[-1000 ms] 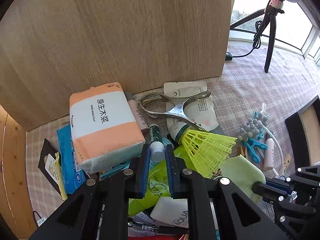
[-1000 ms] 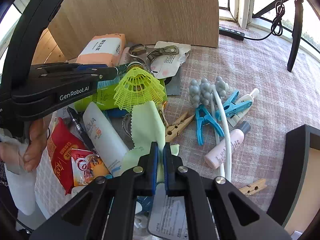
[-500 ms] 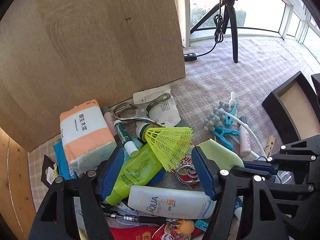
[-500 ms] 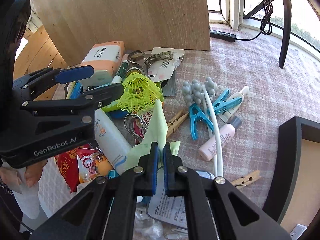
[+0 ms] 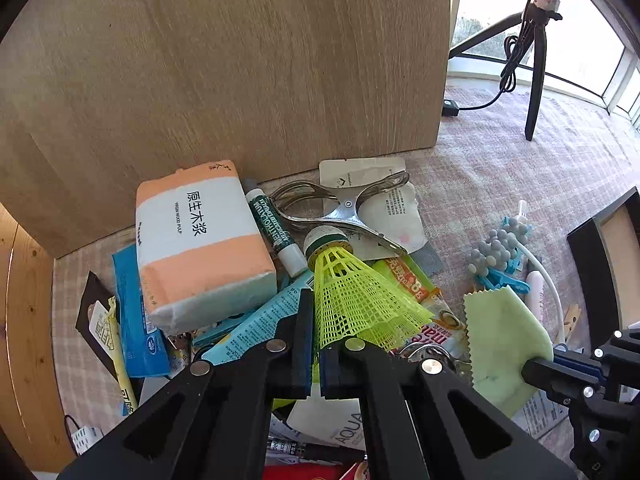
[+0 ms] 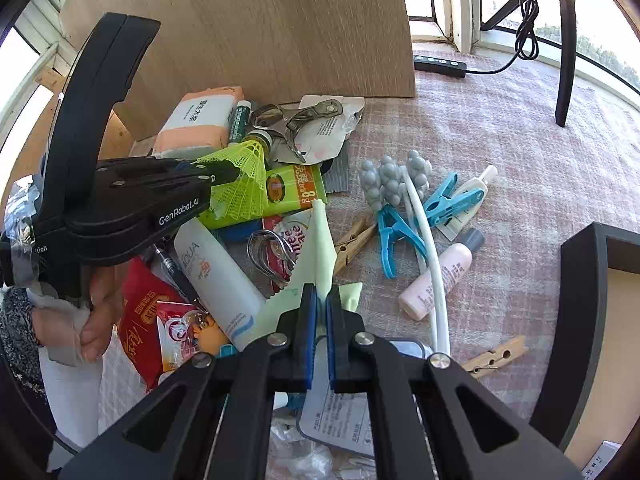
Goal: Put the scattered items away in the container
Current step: 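Carry cloth and shuttlecock into the black tray and open both grippers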
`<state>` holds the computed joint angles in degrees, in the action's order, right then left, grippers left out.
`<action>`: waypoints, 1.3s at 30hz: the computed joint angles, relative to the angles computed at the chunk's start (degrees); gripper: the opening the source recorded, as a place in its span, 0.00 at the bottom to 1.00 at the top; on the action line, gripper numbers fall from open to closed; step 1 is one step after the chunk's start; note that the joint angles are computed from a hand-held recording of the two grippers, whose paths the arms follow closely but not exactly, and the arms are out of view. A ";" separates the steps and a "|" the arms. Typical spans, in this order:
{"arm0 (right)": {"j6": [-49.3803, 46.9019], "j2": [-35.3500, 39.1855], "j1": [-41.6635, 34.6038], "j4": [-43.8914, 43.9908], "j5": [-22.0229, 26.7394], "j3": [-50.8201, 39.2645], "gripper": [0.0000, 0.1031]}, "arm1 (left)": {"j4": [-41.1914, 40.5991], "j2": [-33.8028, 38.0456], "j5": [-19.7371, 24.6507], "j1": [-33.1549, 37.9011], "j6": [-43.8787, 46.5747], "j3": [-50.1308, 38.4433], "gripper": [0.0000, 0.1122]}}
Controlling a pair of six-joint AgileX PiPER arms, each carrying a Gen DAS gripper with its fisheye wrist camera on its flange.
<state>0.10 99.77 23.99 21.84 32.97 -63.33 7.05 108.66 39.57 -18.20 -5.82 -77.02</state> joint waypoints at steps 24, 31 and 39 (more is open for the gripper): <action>1.99 -31.23 -24.51 -9.73 12.98 10.40 0.04 | -9.22 -7.56 6.34 -24.33 -4.49 -7.12 0.01; -8.72 -35.19 -45.18 -8.98 16.96 12.53 0.04 | -5.77 0.85 10.74 -35.01 -11.19 -19.87 0.02; -20.02 -35.51 -59.07 -2.94 18.03 14.17 0.48 | -0.51 0.70 9.76 -40.05 -14.82 -21.03 0.62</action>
